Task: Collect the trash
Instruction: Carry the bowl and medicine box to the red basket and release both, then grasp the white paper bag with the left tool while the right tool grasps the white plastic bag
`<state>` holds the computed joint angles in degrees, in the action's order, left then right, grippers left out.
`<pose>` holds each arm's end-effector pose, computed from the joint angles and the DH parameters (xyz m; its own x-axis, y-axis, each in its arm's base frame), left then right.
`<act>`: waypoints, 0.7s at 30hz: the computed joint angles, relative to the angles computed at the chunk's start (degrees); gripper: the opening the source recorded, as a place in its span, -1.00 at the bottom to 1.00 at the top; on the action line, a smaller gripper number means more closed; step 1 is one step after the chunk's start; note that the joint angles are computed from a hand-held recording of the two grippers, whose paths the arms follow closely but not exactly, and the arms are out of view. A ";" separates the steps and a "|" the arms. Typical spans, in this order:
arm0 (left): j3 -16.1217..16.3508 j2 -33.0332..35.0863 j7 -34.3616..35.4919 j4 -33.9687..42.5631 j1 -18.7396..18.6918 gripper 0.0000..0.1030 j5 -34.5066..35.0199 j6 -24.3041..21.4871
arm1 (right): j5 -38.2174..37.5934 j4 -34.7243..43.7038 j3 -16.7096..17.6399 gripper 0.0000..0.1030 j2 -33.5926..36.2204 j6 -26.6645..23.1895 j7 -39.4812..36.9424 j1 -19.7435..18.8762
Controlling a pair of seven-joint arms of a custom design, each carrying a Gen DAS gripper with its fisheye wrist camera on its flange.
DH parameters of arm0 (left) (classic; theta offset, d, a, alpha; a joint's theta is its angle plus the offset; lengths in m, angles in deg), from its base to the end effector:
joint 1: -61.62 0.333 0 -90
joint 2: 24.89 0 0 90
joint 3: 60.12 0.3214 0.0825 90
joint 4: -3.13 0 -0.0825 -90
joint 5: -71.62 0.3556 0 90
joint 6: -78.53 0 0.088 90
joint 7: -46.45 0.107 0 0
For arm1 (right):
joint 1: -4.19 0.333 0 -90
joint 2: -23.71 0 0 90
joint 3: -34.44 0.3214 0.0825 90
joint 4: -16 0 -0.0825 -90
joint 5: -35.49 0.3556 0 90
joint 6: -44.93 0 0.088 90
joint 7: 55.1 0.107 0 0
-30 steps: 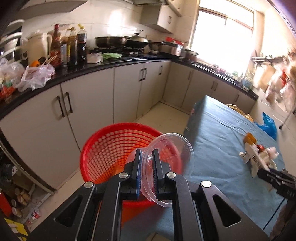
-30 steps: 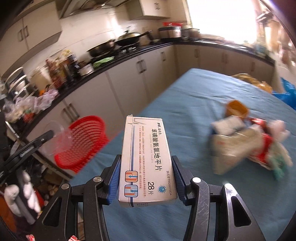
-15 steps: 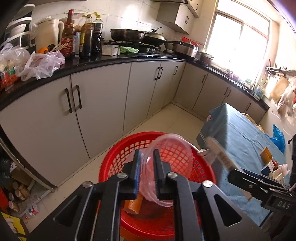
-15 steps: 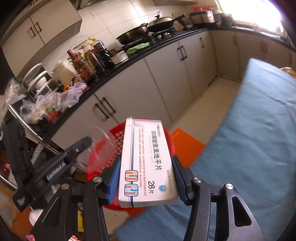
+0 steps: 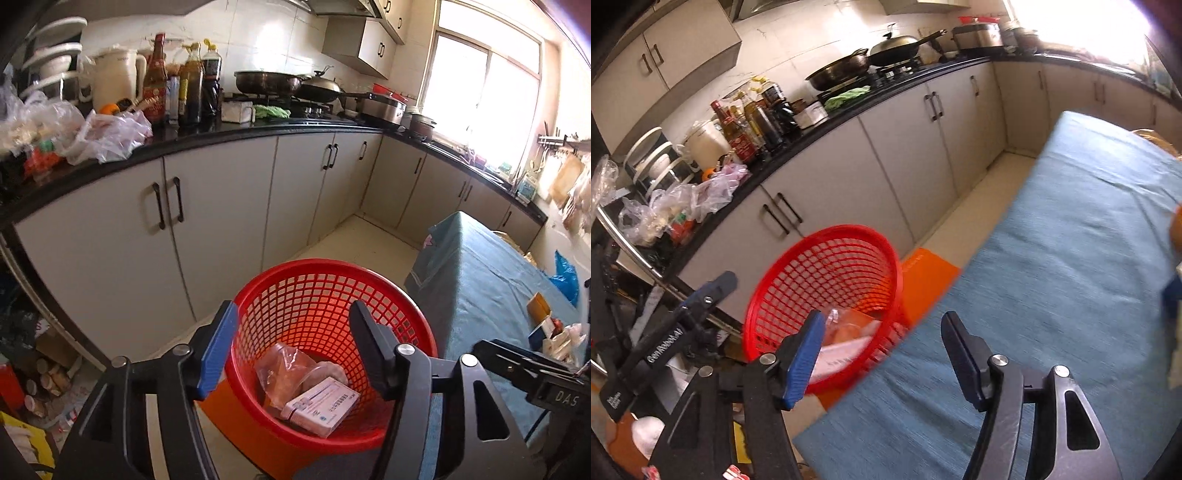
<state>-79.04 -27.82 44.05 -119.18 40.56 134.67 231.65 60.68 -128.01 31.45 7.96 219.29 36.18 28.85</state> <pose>0.3959 -0.3703 0.4992 -0.0316 -0.9884 0.1483 -0.6215 -0.0967 -0.7774 0.4365 0.1367 0.4921 0.0724 -0.9297 -0.3611 -0.7520 0.1869 -0.6320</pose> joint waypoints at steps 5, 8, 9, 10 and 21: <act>-1.98 -0.80 -0.54 0.70 -1.84 0.36 1.42 -7.41 | -6.46 -4.74 3.60 0.38 -4.36 -0.60 6.15 -5.95; -2.69 -0.64 0.31 1.50 -3.08 0.38 1.94 -10.77 | -7.75 -6.77 2.93 0.39 -6.43 -1.07 7.77 -6.31; -2.90 -0.57 0.77 1.76 -3.52 0.39 1.94 -11.65 | -8.25 -7.36 2.94 0.39 -7.10 -1.21 8.41 -6.62; -2.98 -0.56 1.04 1.89 -3.86 0.39 1.97 -12.13 | -8.69 -7.86 2.90 0.39 -7.62 -1.18 8.94 -6.76; -4.02 0.85 3.55 4.62 -7.60 0.45 1.56 -16.36 | -13.77 -14.41 3.26 0.45 -16.07 -1.60 13.38 -10.15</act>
<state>-83.05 -26.96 47.60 -114.56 32.96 136.23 215.30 46.91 -142.42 34.71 -8.11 217.69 49.56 18.69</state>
